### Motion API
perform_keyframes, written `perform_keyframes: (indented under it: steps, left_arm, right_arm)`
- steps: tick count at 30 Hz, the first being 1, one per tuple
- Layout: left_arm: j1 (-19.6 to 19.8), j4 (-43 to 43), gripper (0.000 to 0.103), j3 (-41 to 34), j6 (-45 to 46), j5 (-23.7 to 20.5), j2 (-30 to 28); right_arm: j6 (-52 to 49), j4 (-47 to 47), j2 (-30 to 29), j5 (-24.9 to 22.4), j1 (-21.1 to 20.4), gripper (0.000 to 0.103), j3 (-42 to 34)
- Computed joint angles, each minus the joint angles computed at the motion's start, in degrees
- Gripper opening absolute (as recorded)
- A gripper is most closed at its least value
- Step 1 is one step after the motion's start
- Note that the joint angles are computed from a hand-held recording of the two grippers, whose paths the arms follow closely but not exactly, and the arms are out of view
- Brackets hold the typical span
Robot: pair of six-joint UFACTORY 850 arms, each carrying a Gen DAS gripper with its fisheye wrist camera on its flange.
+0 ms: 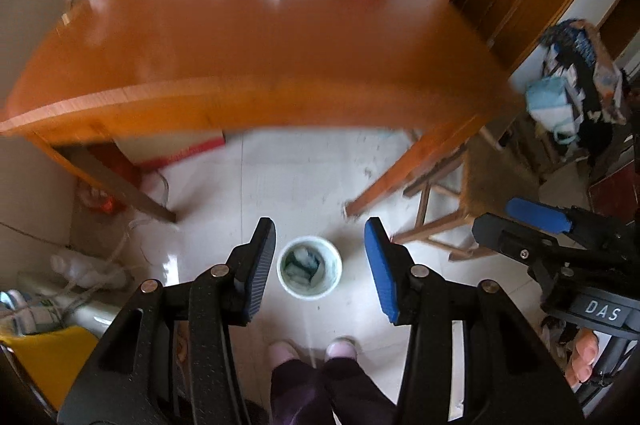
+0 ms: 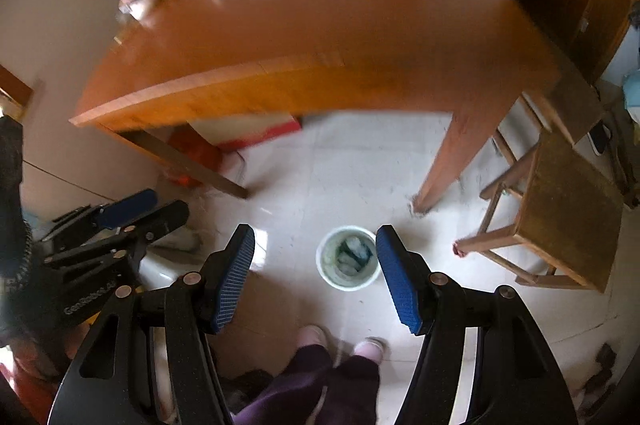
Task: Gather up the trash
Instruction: 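Raise both open grippers away from the bucket back toward the table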
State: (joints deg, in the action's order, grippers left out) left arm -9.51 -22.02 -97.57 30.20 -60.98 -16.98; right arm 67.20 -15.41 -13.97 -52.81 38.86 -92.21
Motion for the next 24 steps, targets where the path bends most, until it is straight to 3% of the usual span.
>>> perform_keyframes:
  steps: [5, 14, 18, 21, 24]
  left_arm:
    - [1.7, -3.4, 0.049, -7.7, 1.1, -2.6, 0.4]
    - [6.1, -10.3, 0.054, -20.3, 4.1, -6.8, -0.3]
    - [8.0, -12.7, 0.058, -25.3, 5.5, -8.7, -1.5]
    - [9.5, -15.1, 0.064, -29.0, 6.6, -9.6, -2.8]
    - [10.5, -16.6, 0.076, -31.5, 7.3, -9.1, -3.5]
  right_arm:
    - [2.7, -6.9, -1.0, -6.0, 2.8, 0.059, -8.2]
    - [2.8, -19.1, -7.7, -20.0, 8.4, 0.059, -28.2]
    - [4.5, -24.8, -10.9, -23.9, 10.5, 0.059, -35.4]
    - [4.3, -27.3, -13.5, -26.4, 11.5, 0.059, -40.9]
    - [3.9, -30.6, -16.1, -28.8, 12.5, 0.063, -45.7]
